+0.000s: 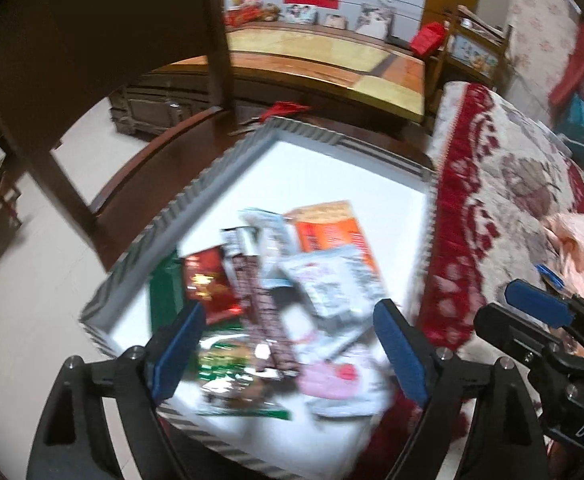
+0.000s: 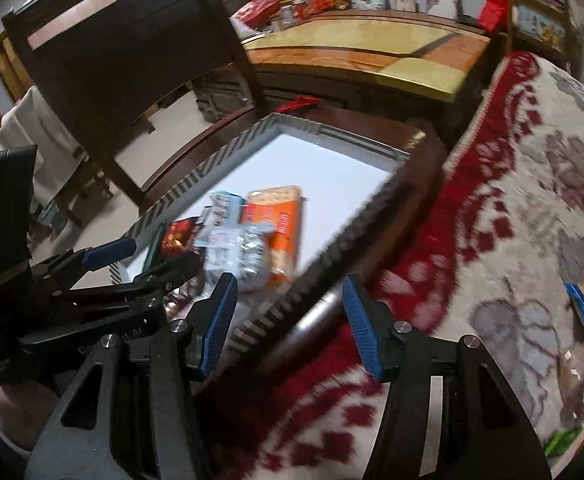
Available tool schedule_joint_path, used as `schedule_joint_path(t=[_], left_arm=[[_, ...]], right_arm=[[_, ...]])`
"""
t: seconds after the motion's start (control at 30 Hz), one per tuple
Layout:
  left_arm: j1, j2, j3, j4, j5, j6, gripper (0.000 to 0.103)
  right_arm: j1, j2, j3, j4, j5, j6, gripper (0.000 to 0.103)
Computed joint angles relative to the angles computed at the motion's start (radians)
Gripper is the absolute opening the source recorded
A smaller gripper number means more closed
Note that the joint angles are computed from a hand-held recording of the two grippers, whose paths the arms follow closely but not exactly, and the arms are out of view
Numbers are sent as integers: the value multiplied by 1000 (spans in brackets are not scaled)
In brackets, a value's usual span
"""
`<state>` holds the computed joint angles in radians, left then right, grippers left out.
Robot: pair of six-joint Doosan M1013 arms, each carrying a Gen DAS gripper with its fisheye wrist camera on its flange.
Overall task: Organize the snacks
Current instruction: 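Move both grippers back to the snack pile on the sofa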
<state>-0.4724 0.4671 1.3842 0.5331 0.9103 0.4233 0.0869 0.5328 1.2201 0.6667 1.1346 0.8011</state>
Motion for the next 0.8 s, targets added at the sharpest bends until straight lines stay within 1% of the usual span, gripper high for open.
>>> schedule_joint_path(t=[0.1, 0.43, 0.63, 0.8], left_arm=[[-15, 15, -25, -19, -3, 33, 87], [-60, 69, -114, -72, 4, 164, 88], [-81, 110, -175, -139, 3, 260, 88], [-96, 148, -231, -205, 5, 357, 88]], right_arm=[[-26, -7, 13, 2, -2, 11, 55], [-126, -34, 72, -30, -53, 57, 55], [-189, -45, 101, -53, -84, 104, 55], [-236, -41, 111, -93, -110, 162, 55]])
